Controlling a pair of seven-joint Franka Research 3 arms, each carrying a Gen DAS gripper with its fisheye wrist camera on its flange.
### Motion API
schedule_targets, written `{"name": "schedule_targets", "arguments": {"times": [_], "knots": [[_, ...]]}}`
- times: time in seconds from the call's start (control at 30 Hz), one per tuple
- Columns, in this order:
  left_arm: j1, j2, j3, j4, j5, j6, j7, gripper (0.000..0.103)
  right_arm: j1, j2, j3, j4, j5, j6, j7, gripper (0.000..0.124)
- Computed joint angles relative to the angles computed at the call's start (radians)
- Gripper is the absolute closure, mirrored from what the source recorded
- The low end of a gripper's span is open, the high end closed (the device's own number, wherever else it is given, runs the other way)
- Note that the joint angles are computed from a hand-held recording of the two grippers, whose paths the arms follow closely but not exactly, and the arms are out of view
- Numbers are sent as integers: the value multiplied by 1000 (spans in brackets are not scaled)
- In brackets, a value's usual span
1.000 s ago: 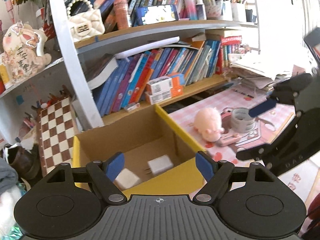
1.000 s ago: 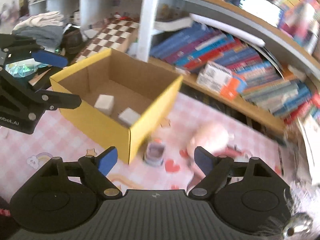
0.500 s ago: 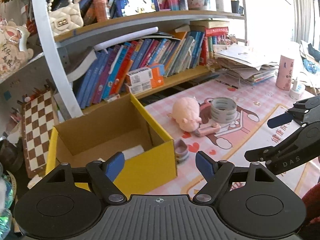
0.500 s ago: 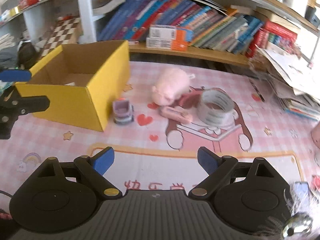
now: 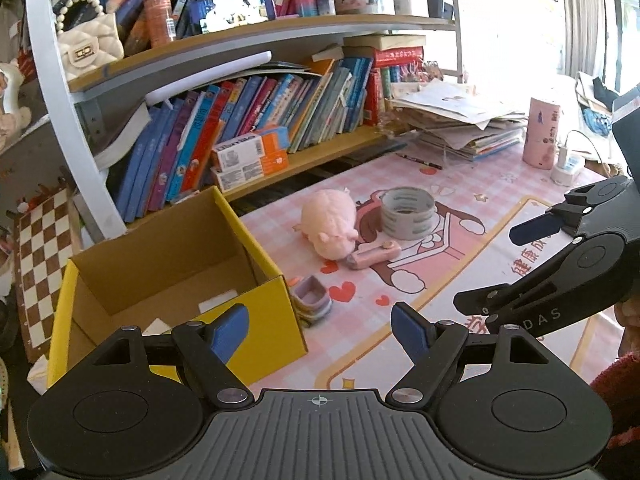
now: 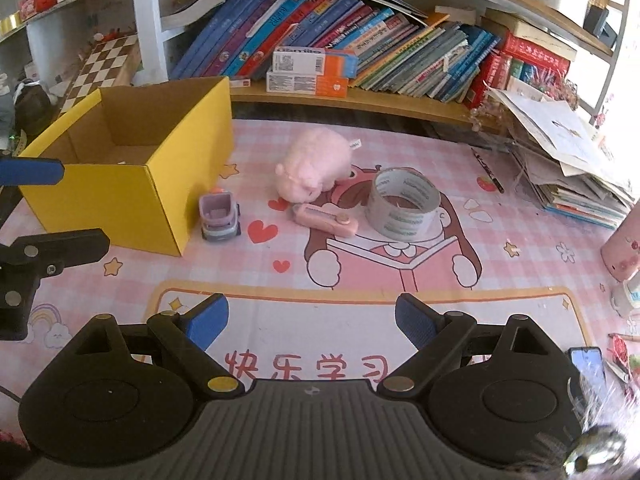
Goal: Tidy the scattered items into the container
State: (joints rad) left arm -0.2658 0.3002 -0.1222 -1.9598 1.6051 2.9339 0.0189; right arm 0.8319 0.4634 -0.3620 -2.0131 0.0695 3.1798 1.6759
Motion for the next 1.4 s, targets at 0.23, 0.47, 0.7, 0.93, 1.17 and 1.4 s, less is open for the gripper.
{"name": "schedule_targets", "arguments": {"times": [0.23,0.47,0.7,0.93,1.17,1.4], "knots": [[-12,26,1,26,-9,10,28,23,-5,-5,-2,-16,11,14,5,33],[-53,66,4,76,-43,-36,54,23,-94,-4,68,-7,22,16,-68,33],[-96,101,14,115,-169,-95,142,23,-312,10,273,38,53,-6,-190,33],[-148,159,40,192,-260,-148,263,23,-450,34,401,71,112,-20,-287,33],[-188,225,68,289,-315,-175,340,23,-523,65,462,110,160,-23,-361,33],[-212,302,89,384,-414,-196,448,23,-556,111,477,172,193,-41,-402,33]]}}
